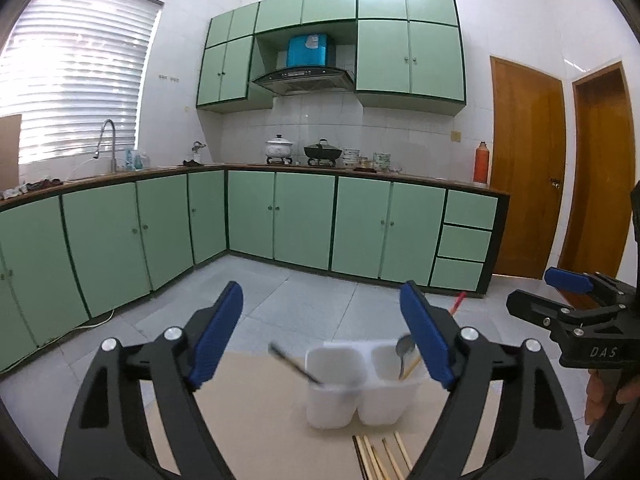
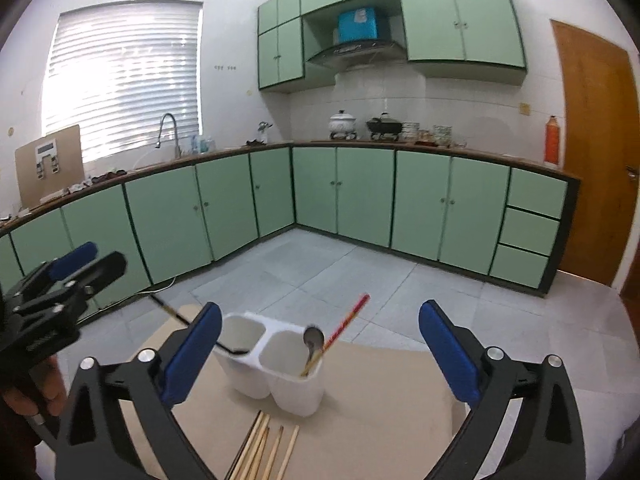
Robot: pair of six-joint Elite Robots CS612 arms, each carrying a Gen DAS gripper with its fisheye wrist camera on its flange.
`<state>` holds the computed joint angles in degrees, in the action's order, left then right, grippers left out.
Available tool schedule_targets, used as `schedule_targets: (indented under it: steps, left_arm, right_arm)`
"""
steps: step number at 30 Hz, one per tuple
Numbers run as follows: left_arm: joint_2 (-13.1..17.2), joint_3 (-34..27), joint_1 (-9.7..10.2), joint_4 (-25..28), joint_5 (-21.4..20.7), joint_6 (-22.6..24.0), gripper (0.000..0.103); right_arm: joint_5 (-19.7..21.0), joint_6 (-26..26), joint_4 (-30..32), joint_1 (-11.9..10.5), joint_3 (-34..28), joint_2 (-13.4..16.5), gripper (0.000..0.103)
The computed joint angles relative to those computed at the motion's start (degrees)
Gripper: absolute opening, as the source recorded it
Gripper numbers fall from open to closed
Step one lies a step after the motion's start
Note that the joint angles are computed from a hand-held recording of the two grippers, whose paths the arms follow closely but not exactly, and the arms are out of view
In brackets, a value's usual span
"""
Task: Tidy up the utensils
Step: 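Withdraw both grippers from the holder back toward the remaining chopsticks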
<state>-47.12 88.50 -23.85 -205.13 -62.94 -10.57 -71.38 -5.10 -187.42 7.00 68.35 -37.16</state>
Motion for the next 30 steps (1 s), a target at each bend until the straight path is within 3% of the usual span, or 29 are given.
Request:
schedule_targets:
  steps: [6,13,23,30]
  left_arm:
    - [-1.4,6.3,-1.84,-0.5,1.9,-1.7,0.081]
    - [-1.3,11.7,-3.26,4.1,1.6,-6.1,0.081]
    - [-1.2,15.8,-4.20,9.2,-0.2,-9.4,0.076]
    - [-1.6,17.2,-4.96,11.4,-1.1,-10.2,0.076]
  right_arm:
    - [-2.8,0.2,-3.9,0.2,9.1,-2.2,0.097]
    - [-7.3,0.3,-7.1,0.8,16.2,-2.5,0.096]
    - [-8.1,2.8,-6.4,0.7,21.8,-2.9,0.078]
    - [-7.3,0.8,-4.1,0.5,23.8,-3.6,0.074]
